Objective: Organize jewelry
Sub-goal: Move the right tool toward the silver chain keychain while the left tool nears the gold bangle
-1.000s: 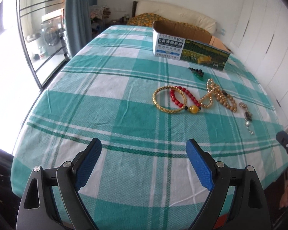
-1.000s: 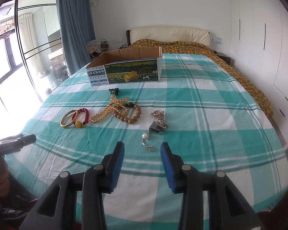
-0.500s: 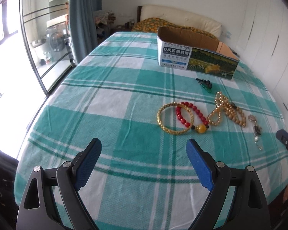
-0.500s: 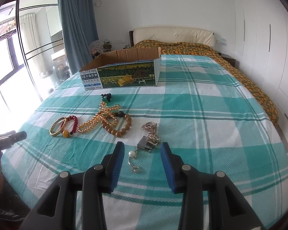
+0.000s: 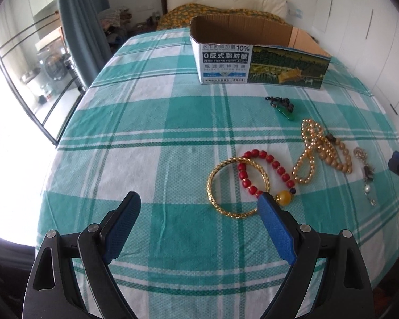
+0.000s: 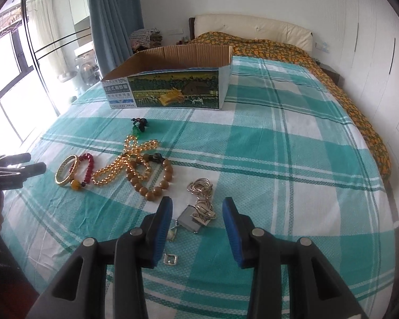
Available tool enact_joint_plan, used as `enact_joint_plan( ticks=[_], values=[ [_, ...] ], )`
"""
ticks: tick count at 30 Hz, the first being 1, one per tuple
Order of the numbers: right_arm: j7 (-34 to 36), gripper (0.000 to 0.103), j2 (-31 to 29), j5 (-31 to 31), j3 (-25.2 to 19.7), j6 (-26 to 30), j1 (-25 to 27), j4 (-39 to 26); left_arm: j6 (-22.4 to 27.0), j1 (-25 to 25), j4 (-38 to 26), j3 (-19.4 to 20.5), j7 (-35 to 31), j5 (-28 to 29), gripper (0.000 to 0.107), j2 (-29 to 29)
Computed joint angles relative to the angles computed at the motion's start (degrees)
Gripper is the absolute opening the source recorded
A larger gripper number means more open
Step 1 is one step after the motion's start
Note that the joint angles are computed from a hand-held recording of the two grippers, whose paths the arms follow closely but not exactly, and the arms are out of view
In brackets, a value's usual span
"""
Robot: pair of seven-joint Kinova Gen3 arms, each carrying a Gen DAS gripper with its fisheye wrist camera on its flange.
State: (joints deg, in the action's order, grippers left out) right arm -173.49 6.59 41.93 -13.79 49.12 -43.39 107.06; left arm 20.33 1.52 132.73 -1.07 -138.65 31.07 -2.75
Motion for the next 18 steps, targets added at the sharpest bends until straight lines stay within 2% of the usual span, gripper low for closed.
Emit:
enact_joint_plan(
  ticks=[3,5,8,13,18],
  values=[
    [2.26,0.04,0.5,-0.92,0.09,0.57,0.2,-1.37,0.1,-0.04,-0.85,0.59,2.3,-0.96,0.091,1.37],
    [3.0,0.04,0.98,-2.14,0.58,-0.35,0.88,-1.54,-1.55,-0.16,-0.95,1.34,4.67,-1.46,0.091,3.1],
    [2.94,0.04,1.58,-3.52,1.59,-1.79,1.85,-1.5,-2.92,-0.57,-1.59,2.43,10.06,-4.67,0.088,6.3],
    [3.15,0.04,1.7,-4.74,2.81,-2.44,2.91,-1.65,-2.13,-3.26,-2.43,3.87,13.4,-7.26,0.087,9.13],
    [2.95,0.04,1.39,-5.59,3.07,-4.08,3.99,-0.73,-1.08,-6.07,-2.1,5.26,10.95,-5.09,0.088,8.2]
  ],
)
